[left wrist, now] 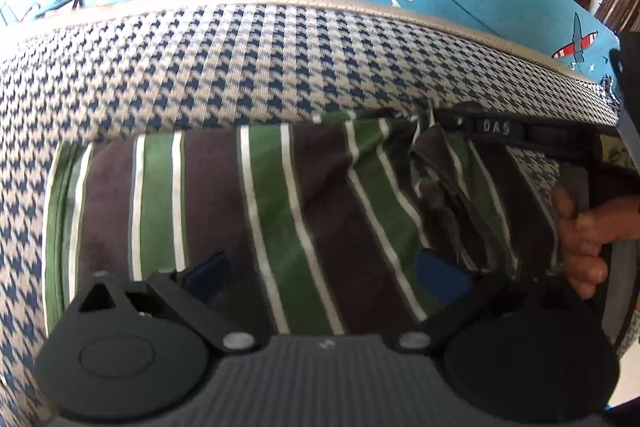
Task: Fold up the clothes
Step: 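Release the folded end and press it flat with the right gripper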
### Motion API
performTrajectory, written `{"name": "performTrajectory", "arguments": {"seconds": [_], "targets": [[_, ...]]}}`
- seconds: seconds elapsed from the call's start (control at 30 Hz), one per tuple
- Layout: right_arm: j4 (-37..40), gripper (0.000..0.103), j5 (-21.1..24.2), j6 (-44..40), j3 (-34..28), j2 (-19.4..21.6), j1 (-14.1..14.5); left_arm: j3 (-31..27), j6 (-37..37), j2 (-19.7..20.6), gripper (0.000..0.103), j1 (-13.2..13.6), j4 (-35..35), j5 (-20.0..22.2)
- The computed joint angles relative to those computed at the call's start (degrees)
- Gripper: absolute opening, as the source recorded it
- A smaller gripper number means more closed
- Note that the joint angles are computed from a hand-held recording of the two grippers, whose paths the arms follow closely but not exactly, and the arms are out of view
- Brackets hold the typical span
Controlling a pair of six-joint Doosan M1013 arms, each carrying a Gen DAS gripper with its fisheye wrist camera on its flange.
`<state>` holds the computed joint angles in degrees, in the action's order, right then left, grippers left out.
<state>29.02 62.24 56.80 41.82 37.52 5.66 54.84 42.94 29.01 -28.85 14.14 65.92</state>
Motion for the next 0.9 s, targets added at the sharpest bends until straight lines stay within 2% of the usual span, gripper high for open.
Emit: {"name": "performTrajectory", "arguments": {"seconds": [0.2,0.27,0.43,0.5,0.6,0.77,0.83,0.9], "targets": [[1.08,0.026,-4.23,-1.12,2.3,-1.96,0.2,2.8,2.72,-1.75,0.102,0.01,-0.68,0.11],[2.83,0.026,-4.77,-1.01,2.57,-2.24,0.08,3.93,2.98,-2.53,0.102,0.36,-0.76,-1.26],[3.73,0.027,-4.1,3.02,3.52,-3.21,-0.09,3.66,-0.21,-2.76,0.102,1.15,0.55,-1.35],[3.99,0.027,-5.65,3.68,5.33,-4.57,0.06,4.11,-2.09,-3.46,0.102,1.59,0.32,-2.97],[5.31,0.034,-8.72,4.32,8.74,-6.97,0.17,4.1,-3.01,-3.89,0.102,1.09,3.6,-2.73],[3.03,0.037,-9.74,8.52,13.62,-10.46,0.61,5.53,-3.18,-5.17,0.103,1.48,4.64,-4.5],[1.9,0.037,-10.54,9.04,15.92,-12.1,0.87,5.66,-3.84,-5.23,0.102,1.63,6.3,-3.38],[2.27,0.038,-10.83,9.47,18.22,-13.72,0.78,2.74,-4.07,-3.44,0.102,1.52,7.85,-0.46]]}}
